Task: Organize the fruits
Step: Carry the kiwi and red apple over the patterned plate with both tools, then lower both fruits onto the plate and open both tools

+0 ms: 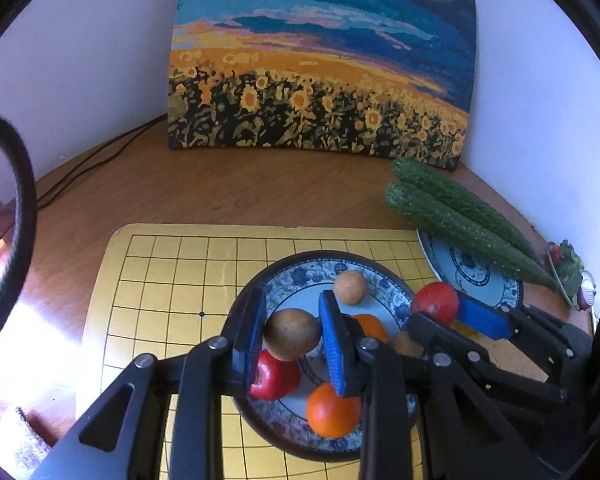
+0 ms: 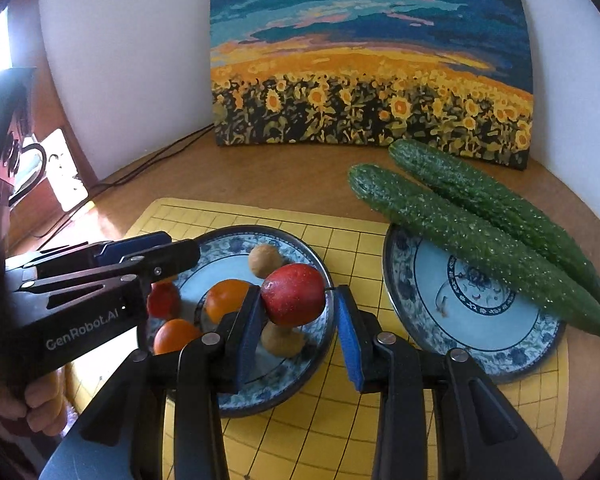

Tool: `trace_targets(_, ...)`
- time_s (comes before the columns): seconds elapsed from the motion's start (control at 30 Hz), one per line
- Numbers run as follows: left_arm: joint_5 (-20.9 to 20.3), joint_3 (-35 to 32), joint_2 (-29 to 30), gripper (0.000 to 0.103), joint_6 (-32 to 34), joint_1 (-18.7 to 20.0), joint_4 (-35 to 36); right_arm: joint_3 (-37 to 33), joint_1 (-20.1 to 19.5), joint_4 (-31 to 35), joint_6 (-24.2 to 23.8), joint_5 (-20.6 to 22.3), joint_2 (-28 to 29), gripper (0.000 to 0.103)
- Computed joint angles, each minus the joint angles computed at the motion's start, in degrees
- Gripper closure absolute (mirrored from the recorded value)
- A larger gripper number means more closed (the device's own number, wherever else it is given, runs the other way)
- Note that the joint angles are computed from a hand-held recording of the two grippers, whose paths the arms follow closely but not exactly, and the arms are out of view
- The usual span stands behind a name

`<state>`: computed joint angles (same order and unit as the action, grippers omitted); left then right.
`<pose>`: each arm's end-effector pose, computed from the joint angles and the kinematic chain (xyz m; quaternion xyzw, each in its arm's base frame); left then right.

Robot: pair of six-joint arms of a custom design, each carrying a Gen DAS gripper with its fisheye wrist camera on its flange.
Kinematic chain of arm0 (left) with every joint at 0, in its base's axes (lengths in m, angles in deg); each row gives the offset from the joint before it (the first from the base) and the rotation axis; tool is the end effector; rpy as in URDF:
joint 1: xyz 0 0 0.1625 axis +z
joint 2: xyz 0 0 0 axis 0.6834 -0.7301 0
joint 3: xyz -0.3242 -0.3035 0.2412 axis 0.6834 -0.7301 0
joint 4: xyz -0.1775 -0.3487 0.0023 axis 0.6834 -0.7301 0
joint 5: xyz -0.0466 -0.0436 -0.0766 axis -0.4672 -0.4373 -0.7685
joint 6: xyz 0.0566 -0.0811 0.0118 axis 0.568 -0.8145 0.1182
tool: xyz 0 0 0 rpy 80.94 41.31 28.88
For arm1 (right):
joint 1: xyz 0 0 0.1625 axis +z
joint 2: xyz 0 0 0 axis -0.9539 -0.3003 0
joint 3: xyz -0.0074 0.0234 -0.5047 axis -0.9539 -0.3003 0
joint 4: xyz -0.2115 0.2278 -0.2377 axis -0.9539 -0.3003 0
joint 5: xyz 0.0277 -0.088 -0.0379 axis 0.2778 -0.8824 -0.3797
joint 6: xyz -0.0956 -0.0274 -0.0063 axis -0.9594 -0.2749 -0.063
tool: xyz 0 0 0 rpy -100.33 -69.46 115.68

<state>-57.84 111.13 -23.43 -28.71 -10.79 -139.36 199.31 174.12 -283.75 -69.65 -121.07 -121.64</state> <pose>-0.2560 -0.3998 0.1224 0.2097 0.9071 -0.2636 0.2526 0.1619 -0.3517 0.1388 0.2026 -0.8685 0.3660 0.2659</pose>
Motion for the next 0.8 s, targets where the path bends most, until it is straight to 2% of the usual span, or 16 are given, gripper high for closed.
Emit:
trace_targets(0.43, -0.3, -0.3, 1.8, 0.075, 1.3, 1.0, -1.1, -1.7, 0.3, 2.9, -1.5, -2.2, -0.2, 0.066)
trace_targets(0.8, -0.2, 0.0, 2.4, 0.074, 1.1, 0.9, -1.2, -1.4, -0.4, 2.1, -0.8, -0.6, 0.2, 0.062)
